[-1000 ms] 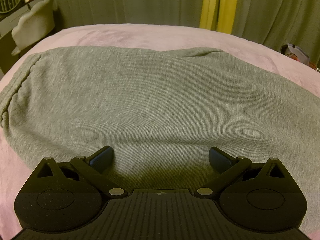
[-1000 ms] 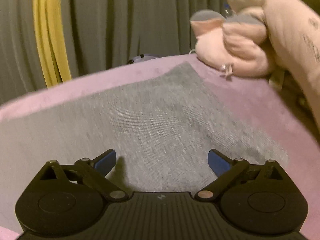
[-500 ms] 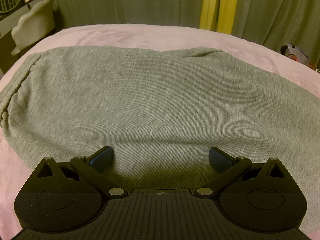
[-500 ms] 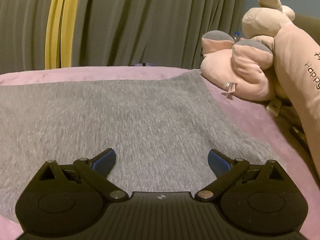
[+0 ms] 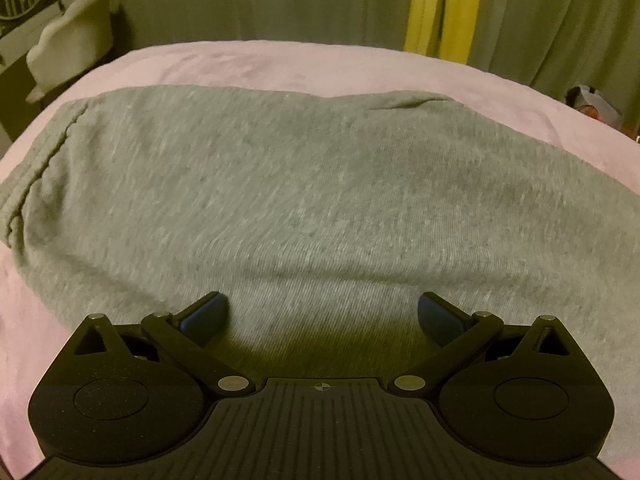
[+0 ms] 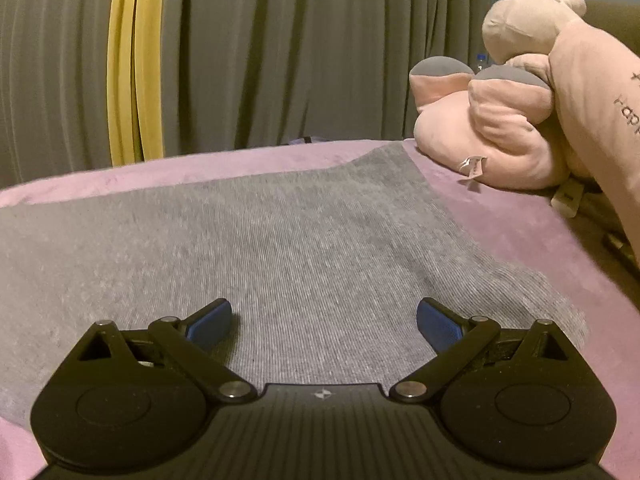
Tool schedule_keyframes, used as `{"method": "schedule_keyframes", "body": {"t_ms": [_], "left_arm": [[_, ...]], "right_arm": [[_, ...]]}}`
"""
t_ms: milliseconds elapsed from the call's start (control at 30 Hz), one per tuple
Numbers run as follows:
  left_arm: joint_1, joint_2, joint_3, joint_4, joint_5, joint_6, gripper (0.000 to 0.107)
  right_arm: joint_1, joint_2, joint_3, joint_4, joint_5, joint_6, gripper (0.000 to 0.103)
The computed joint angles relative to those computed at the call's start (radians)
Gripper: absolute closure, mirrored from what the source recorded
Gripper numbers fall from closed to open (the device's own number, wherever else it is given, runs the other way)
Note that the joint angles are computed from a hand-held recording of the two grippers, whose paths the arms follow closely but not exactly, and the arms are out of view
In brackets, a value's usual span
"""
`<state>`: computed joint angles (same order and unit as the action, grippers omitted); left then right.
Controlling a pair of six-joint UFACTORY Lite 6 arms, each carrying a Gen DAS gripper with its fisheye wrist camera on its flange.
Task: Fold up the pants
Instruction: 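Open the right tool and release the pants edge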
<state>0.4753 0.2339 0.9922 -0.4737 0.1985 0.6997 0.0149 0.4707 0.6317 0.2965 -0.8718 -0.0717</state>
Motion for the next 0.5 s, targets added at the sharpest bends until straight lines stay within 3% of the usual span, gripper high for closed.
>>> {"method": "schedule_keyframes", "body": {"t_ms": [100,233,500], "left_arm": [[0.011,-0.001,0.004,-0.016,0.017,0.012,0.004],[0.006,-0.004,0.006,0.052,0.022,-0.059,0.004],[0.007,-0.014,-0.006,0.054,0.02,-0.061,0.004]], "right_arm": [[0.06,0.022,0.037,0.132,0.023,-0.113,0.004],[0.03,0.008,0.022,0.068,0.022,-0.056,0.004],[0.049,0.014,0.03,0.106,0.023,-0.083,0.004]]}}
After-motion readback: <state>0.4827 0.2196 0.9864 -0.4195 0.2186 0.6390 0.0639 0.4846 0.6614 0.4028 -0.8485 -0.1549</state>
